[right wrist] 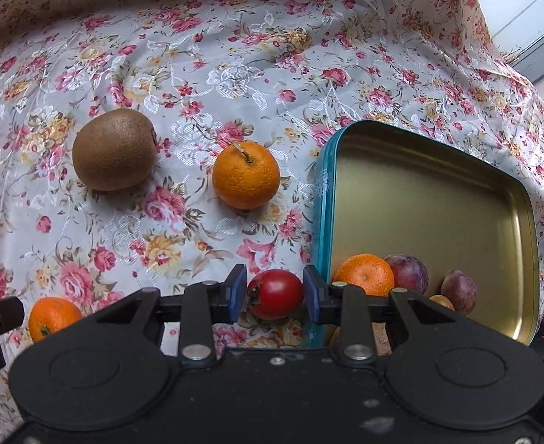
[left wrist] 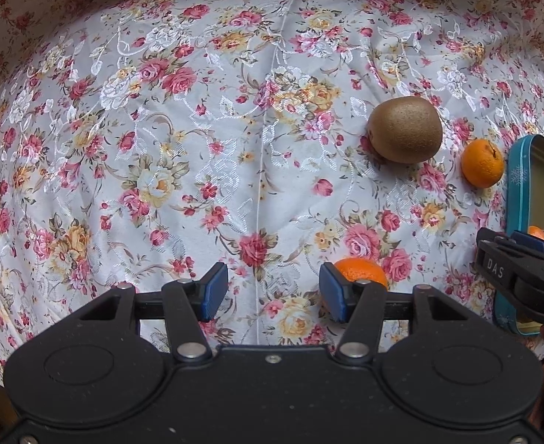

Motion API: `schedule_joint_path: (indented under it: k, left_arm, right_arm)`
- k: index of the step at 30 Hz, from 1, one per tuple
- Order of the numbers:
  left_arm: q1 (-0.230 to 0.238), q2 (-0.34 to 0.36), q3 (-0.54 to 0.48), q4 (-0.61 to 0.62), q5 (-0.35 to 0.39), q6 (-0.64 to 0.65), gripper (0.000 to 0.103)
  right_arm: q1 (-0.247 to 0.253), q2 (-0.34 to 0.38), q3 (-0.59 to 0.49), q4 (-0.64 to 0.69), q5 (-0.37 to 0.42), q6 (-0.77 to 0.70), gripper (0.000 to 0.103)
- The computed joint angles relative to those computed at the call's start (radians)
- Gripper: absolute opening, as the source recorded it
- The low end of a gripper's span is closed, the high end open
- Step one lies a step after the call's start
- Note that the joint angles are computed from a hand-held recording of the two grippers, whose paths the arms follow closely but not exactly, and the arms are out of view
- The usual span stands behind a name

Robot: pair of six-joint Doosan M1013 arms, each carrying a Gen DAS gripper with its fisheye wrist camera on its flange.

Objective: Organize fruits
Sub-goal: 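Close the left gripper on an orange while the right gripper lifts the tomato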

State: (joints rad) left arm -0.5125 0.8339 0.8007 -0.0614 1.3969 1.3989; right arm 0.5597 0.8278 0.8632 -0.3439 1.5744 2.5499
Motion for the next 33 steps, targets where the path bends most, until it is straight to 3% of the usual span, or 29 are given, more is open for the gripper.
schedule_joint_path:
  k: [3, 8, 15, 30, 33]
  left_arm:
    - [-0.002, 0.0, 0.0, 0.0, -0.003, 0.004, 0.06]
    - [-0.008, -0.014, 0.019, -0.01, -0.037, 0.022, 0.06]
    - [0.0, -0.014, 0.024, -0.136, -0.037, 0.059, 0.06]
    - [-0.046, 0.005, 0.021, -0.032, -0.008, 0.014, 0.059]
    - [-0.05, 0.011, 0.017, -0.033, 0.0, -0.008, 0.051]
  right_arm:
    - [-0.004, -0.027, 0.033, 0.014, -0.038, 0.039, 0.031]
    - [-0.03, -0.108, 0.145, 0.059, -0.195, 0.152, 0.032]
    - [-0.054, -0.185, 0.257, 0.131, -0.379, 0.225, 0.032]
    - [-0.046, -0.224, 0.304, 0.082, -0.412, 0.257, 0.032]
    - [-0.046, -0.238, 0.324, 0.071, -0.422, 0.272, 0.032]
